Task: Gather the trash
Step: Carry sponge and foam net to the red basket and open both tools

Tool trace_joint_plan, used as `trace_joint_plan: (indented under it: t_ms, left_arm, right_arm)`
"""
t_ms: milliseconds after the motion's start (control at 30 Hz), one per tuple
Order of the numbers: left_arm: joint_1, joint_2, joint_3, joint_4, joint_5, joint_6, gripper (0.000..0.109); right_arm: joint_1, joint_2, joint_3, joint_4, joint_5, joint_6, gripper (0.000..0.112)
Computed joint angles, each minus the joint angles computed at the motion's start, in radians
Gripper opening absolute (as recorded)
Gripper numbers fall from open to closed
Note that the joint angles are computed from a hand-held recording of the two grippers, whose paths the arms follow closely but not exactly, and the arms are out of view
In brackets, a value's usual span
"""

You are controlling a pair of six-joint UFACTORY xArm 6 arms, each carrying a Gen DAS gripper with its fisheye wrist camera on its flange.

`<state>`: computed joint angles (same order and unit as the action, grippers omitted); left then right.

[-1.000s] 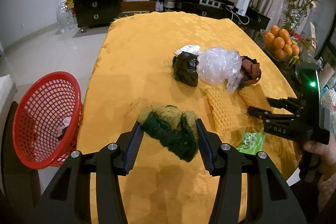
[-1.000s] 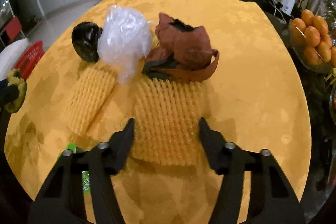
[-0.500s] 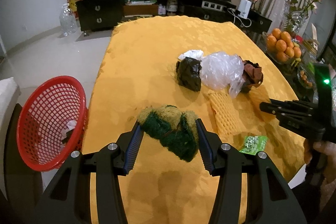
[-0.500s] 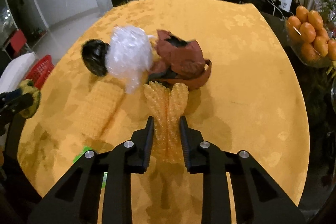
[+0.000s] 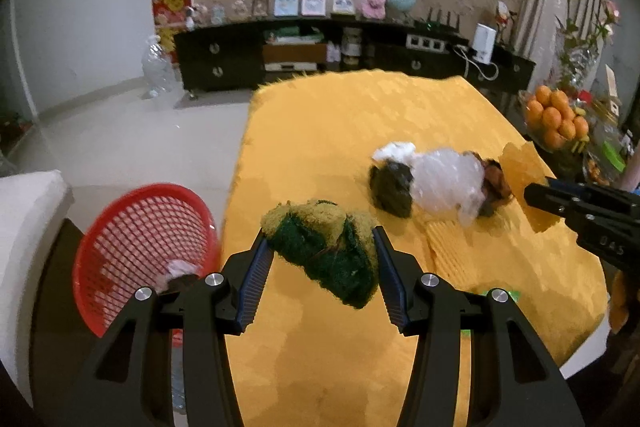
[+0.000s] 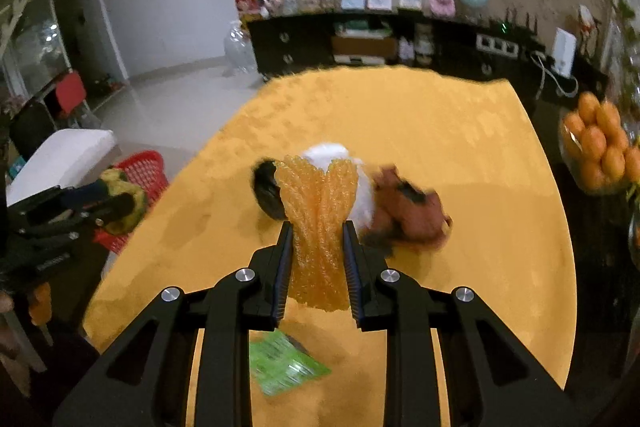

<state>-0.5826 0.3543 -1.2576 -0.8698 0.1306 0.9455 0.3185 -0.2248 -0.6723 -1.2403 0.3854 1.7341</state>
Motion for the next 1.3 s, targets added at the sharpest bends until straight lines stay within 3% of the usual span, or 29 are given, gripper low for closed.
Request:
trace_joint_plan:
  t_ms: [267,433,533,733,900,1067,1300]
  left_arm:
    - [0.026,-0.035,-0.019,-0.022,-0.042,-0.002,0.048]
    - [0.057,-0.034,-0.05,0.11,-0.077,-0.124,0.048]
    - [0.09,-0.024,-0.071,0.253,-0.092,-0.26,0.048]
    - [0.194,0.002,-0.093,0.781,-0.123,-0.757,0.048]
    - [0.25,0.035,-0.119,0.981,-0.102,-0.971,0.048]
    - [0.28,0.058,-0.143,0.997,-0.077,-1.006,0.048]
    - [0.308,0.081,-0.168,0.963,-0.039,-0.986,0.048]
  right_arm:
    - [0.038,0.077,-0.159,-0.004,0.024,-0.04,0.024]
    - [0.034,0.142,-0.267,0.031,0.026,-0.114,0.024]
    - [0.031,0.193,-0.346,0.038,0.02,-0.155,0.024]
    - [0.013,0.314,-0.51,0.068,-0.055,-0.251,0.024]
    - [0.009,0.424,-0.613,0.131,-0.123,-0.334,0.024]
    - [0.025,0.537,-0.714,0.307,-0.164,-0.51,0.024]
    - [0.053,0.621,-0.801,0.444,-0.186,-0.642,0.024]
